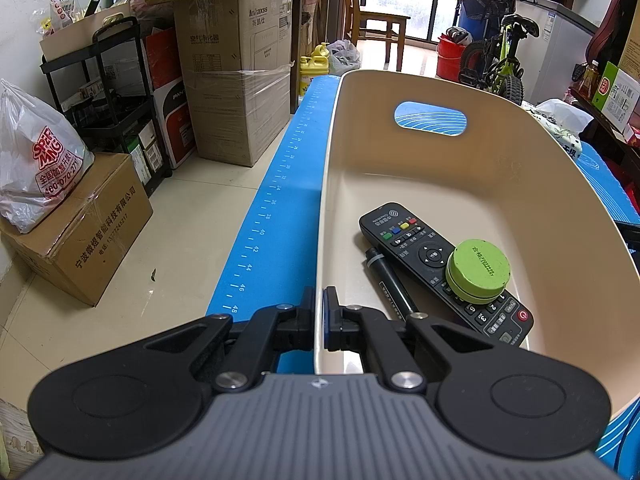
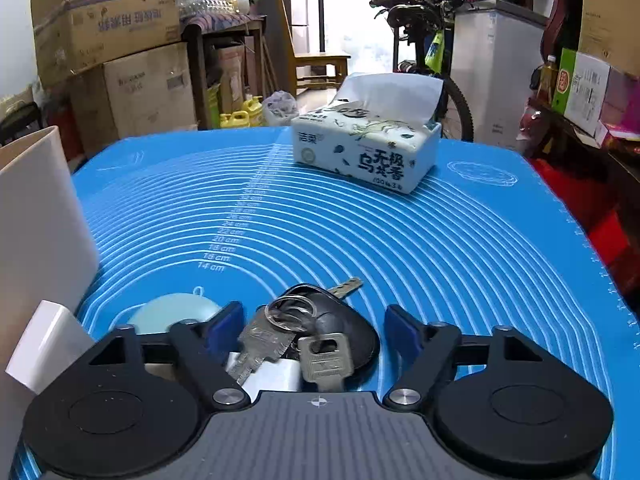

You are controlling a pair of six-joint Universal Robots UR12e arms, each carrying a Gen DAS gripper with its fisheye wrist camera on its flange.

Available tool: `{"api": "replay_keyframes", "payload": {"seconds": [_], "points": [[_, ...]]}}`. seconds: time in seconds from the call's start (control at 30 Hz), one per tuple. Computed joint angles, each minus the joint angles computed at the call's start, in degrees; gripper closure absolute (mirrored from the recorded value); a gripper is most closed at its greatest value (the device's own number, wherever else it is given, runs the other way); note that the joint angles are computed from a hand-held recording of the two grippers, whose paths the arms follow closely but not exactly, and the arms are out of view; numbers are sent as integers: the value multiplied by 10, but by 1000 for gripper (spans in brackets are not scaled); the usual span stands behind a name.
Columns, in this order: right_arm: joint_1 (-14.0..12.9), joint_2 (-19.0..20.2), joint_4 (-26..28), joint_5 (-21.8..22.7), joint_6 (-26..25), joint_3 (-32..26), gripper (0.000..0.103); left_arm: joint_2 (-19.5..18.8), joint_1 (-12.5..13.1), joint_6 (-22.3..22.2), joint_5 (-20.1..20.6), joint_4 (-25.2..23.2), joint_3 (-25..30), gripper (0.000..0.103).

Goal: Organize rigid objects
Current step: 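Lift the keys, carry them over the beige bin and release them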

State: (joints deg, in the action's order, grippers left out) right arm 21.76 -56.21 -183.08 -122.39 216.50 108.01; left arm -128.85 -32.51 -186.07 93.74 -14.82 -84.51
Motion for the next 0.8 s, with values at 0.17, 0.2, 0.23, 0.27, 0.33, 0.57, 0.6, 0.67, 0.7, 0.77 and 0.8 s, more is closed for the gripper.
{"api": "replay_keyframes", "payload": {"seconds": [0.17,0.2,0.23,0.27,0.33,0.57,0.6,0.67,0.7,0.77,0.8], "points": [[4,-1,6,-3,-14,-3,54,0,0,0,-1,0,0,98],[4,-2,6,-2,-17,-3,54,0,0,0,-1,0,0,98],[6,-1,8,-7,-19,-4,54,0,0,0,-1,0,0,98],[9,0,8,-16,-22,-6,54,0,0,0,-1,0,1,98],[13,4,4,-32,-29,-7,54,0,0,0,0,0,0,98],[24,12,-12,-72,-46,-11,55,0,0,0,0,0,1,98],[26,13,-19,-77,-48,-11,55,0,0,0,0,0,1,98],[29,14,-31,-90,-55,-11,55,0,0,0,0,0,1,98],[30,14,-36,-93,-58,-11,55,0,0,0,0,0,1,98],[32,13,-47,-101,-62,-10,55,0,0,0,0,0,0,98],[33,13,-51,-104,-64,-10,55,0,0,0,0,0,0,98]]}}
